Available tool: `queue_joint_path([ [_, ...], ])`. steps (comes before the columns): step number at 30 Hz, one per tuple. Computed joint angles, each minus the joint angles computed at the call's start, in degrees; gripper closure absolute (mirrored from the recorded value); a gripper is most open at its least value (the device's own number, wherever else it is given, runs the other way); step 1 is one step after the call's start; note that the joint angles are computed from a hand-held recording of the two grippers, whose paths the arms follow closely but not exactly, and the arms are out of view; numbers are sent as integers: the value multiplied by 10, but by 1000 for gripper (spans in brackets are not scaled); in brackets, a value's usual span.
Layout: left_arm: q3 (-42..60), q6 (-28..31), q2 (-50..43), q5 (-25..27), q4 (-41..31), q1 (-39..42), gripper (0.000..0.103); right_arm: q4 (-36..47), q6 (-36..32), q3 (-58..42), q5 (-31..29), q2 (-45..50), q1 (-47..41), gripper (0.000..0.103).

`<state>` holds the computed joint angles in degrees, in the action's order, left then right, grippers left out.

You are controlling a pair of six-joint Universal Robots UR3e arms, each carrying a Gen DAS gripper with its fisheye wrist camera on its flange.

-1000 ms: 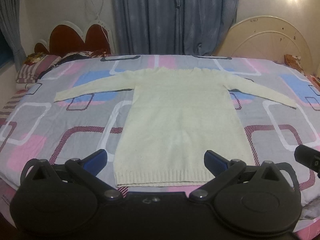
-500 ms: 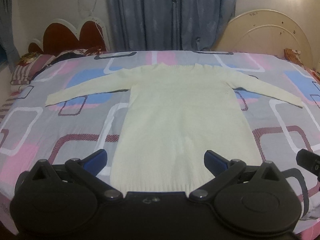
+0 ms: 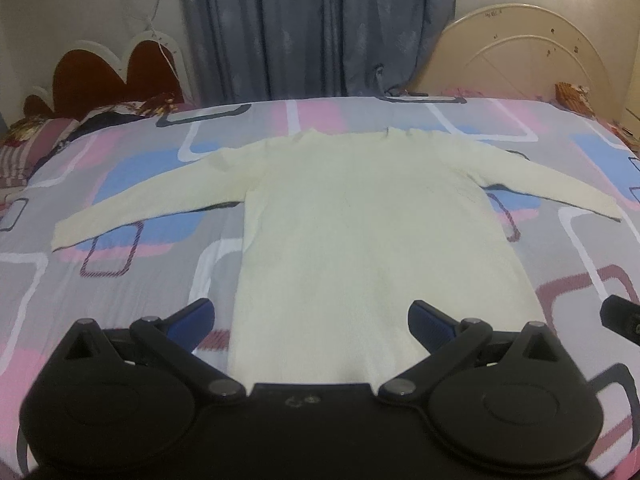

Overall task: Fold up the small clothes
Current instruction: 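Move the right gripper to the cream sweater's sleeve cuff and grasp it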

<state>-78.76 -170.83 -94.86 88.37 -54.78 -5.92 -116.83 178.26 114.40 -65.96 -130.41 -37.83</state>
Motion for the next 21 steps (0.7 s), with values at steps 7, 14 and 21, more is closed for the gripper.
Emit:
queue_joint_path([
  [7, 98, 16, -101, -11, -6, 17, 0, -170, 104, -18, -137, 138, 134, 0],
  [14, 176, 6, -182, -11, -13, 10, 0, -227, 105, -22, -139, 205, 125, 0],
  [21, 277, -32, -267, 5, -22, -12, 0, -297, 60, -30, -94, 290, 55, 0],
])
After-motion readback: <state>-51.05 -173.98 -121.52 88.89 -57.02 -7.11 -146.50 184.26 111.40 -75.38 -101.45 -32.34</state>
